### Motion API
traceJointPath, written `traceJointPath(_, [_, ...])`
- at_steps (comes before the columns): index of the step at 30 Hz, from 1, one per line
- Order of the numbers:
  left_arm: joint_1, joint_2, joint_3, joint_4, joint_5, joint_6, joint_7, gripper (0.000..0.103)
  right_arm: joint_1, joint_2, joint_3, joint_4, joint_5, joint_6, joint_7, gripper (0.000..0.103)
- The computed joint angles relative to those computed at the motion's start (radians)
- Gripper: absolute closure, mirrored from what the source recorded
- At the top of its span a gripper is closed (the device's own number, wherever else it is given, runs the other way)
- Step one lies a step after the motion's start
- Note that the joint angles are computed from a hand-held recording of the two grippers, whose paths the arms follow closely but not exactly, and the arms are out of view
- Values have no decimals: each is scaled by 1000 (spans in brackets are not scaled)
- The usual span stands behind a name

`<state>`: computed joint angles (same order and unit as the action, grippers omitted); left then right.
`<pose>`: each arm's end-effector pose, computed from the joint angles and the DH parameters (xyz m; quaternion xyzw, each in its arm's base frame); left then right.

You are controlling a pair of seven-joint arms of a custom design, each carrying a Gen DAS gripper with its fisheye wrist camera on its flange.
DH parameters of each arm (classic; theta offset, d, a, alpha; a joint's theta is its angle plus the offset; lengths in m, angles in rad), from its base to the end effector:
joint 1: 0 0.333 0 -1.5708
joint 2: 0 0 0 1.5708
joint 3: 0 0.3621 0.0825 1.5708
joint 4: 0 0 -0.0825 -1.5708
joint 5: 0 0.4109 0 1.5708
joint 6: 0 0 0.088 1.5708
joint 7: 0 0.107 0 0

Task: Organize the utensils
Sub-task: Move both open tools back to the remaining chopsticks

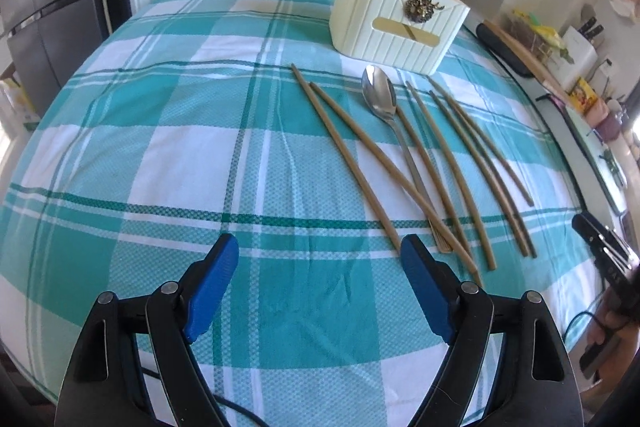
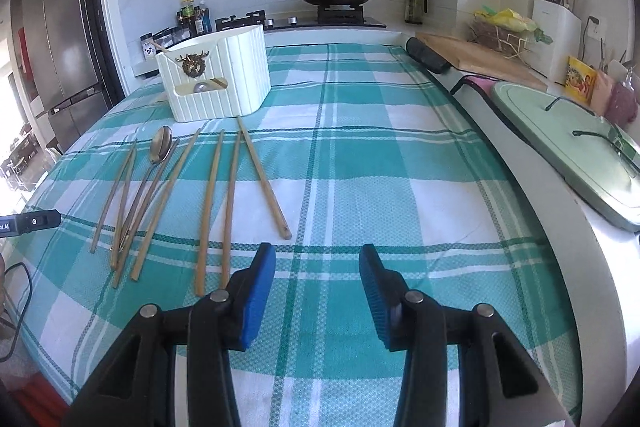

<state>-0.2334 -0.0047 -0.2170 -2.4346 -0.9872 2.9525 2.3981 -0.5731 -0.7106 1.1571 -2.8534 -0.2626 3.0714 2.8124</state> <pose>0.4911 -0.1760 0.3700 -0.5461 0.7795 -0.2982 0.0726 0.3338 0.2139 0.3497 -0.5338 0.7421 -0.3258 0.2412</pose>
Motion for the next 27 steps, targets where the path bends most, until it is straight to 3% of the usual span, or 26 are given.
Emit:
traceJointPath(8, [11, 44, -21, 24, 37, 12, -48, 18, 31, -33, -43, -24, -27, -37, 3, 59])
traceJointPath(12, [28, 82, -48, 67, 36, 10, -55, 18, 21, -11, -67, -37, -36, 2, -5, 59])
traceJointPath(16, [47, 134, -77, 111, 78, 28, -116, 18, -12, 38, -82, -15, -58, 41, -95, 59])
traceJointPath(22, [22, 187, -58, 120, 335, 107, -349, 18, -121, 163, -50, 54, -78, 104, -271, 59])
traceJointPath(27, [-68, 207, 51, 116, 589, 148, -562, 18, -321, 306, 94, 130, -79, 143, -373, 59])
